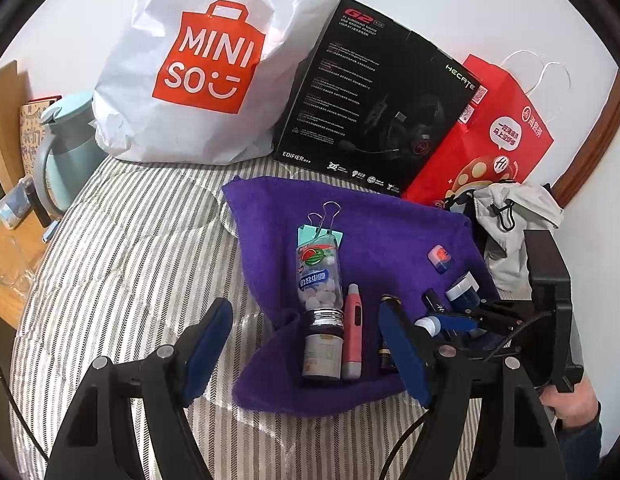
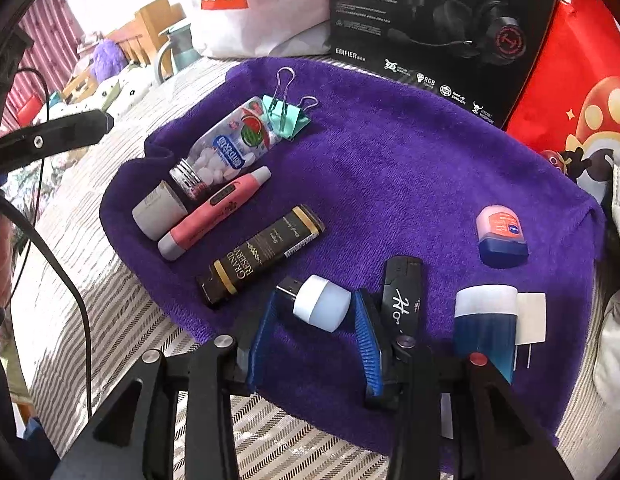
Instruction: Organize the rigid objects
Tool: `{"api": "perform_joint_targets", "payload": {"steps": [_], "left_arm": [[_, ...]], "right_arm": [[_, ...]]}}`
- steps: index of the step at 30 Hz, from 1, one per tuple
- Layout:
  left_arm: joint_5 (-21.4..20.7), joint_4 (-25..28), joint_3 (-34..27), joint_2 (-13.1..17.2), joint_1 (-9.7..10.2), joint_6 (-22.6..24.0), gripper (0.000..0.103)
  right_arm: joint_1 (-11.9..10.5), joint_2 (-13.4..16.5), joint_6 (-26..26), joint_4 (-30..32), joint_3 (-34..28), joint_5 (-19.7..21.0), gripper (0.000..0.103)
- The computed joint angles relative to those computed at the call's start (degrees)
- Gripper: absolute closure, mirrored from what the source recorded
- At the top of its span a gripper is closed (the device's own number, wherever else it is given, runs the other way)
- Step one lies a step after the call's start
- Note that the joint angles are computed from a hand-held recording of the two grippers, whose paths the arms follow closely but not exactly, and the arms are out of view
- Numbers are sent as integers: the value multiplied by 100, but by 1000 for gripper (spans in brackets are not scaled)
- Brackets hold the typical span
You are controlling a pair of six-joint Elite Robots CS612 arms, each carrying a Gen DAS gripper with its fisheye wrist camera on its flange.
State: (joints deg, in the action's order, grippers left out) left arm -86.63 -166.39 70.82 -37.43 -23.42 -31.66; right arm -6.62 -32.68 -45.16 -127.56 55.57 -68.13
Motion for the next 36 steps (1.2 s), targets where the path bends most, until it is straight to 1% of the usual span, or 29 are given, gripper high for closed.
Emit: {"api": "perform_joint_targets", "payload": {"steps": [2,4,8,11,14,15,16,17,18,19,20,22,23,24,25,27,29,30,32,36], "left_arm": [[-9,-26,26,-19,-2,0,29],[-8,-12,37,-36,-10,29,29],[36,-5,72,-62,-38,27,28],[41,23,117,-88,-60,0,27],[200,155,176,-135,-119,68,25],[224,158,201,-149,-136,95,24],[217,158,232,-165,-149,112,20],[207,153,268,-183,-163,120,14],[222,163,295,-200,-180,120,11],[241,191,321,-219,-200,124,2],[261,228,345,-239,-224,151,0],[321,297,395,-284,-277,247,0],[372,307,433,-311,-309,268,0],[412,310,475,-341,-341,274,0],[423,293,530,-374,-372,271,0],[431,230,627,-427,-414,242,0],[472,167,740,-487,-466,228,0],[562,170,807,-527,-507,218,0],[769,176,931,-604,-587,190,0],[966,16,1192,-750,-711,281,0]], "right_arm": [[-5,20,-1,162,-79,-2,63],[-8,28,48,288,-142,-49,60],[-21,-31,18,315,-93,-86,59],[-28,-111,39,173,30,-119,59],[-56,-225,117,-8,208,-117,58],[-71,-282,166,-110,303,-104,57],[-83,-326,226,-208,383,-103,53],[-102,-397,332,-361,507,-106,51],[-123,-478,446,-554,657,-101,46],[-152,-560,557,-753,812,-79,43],[-180,-636,700,-942,958,-44,41],[-235,-806,1056,-1323,1287,3,27],[-257,-871,1176,-1464,1413,8,23],[-276,-947,1334,-1649,1564,-34,17],[-274,-982,1475,-1755,1625,-108,13],[-310,-1120,1733,-1903,1859,-187,11],[-335,-1230,2000,-2056,2067,-291,6],[-337,-1280,2127,-2187,2177,-386,2],[-369,-1428,2392,-2589,2500,-523,0],[-449,-1651,2941,-3001,2966,-669,0]]}}
